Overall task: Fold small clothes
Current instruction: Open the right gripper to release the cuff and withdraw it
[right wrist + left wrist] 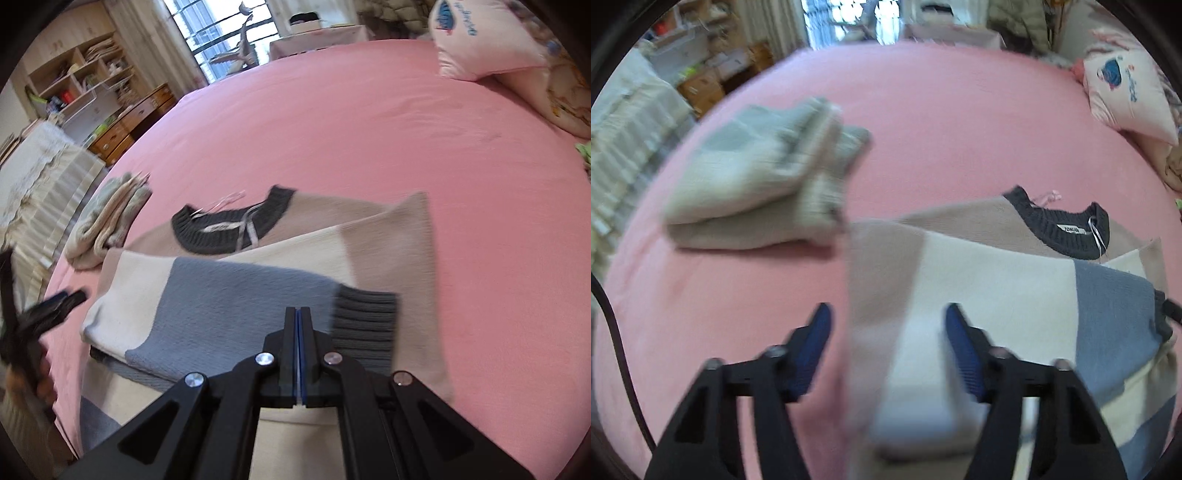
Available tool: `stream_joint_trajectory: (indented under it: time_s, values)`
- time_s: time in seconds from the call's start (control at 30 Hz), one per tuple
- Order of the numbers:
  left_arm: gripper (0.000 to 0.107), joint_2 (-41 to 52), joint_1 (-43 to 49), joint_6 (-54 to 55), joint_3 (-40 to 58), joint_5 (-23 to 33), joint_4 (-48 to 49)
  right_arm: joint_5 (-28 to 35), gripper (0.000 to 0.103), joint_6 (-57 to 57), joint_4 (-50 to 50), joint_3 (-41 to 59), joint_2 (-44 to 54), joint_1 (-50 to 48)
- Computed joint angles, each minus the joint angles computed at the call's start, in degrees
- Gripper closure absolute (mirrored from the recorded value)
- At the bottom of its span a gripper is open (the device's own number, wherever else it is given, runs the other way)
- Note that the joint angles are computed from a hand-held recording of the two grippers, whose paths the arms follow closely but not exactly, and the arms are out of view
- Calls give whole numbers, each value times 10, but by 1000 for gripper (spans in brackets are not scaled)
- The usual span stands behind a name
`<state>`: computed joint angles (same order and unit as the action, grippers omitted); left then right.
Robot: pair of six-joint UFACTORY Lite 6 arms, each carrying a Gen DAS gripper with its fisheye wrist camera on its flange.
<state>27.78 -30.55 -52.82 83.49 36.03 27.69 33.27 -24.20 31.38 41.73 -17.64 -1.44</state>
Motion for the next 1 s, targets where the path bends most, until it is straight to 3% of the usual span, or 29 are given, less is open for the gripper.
stream_joint_trajectory:
  time_s: [0.07,0.2,0.3,0.6,0.8,1.0]
  values:
    - [58,73,8,36,72,2,-38,-22,103,9,-3,0,19,25]
    - [58,153,-5,-14,143,27,37,-86,103,47,-59,0,75,55]
    - [57,169,-8,-22,155,30,71,-111,103,-12,-38,-15,86,29]
    - [56,143,2,-51,94,-21,109,-90,103,-175,58,-52,51,-55]
    - [55,155,-10,-45,114,8,118,-38,103,-130,33,4,53,-79]
    - [54,163,-14,-53,126,17,124,-15,103,-129,46,168,219,-136]
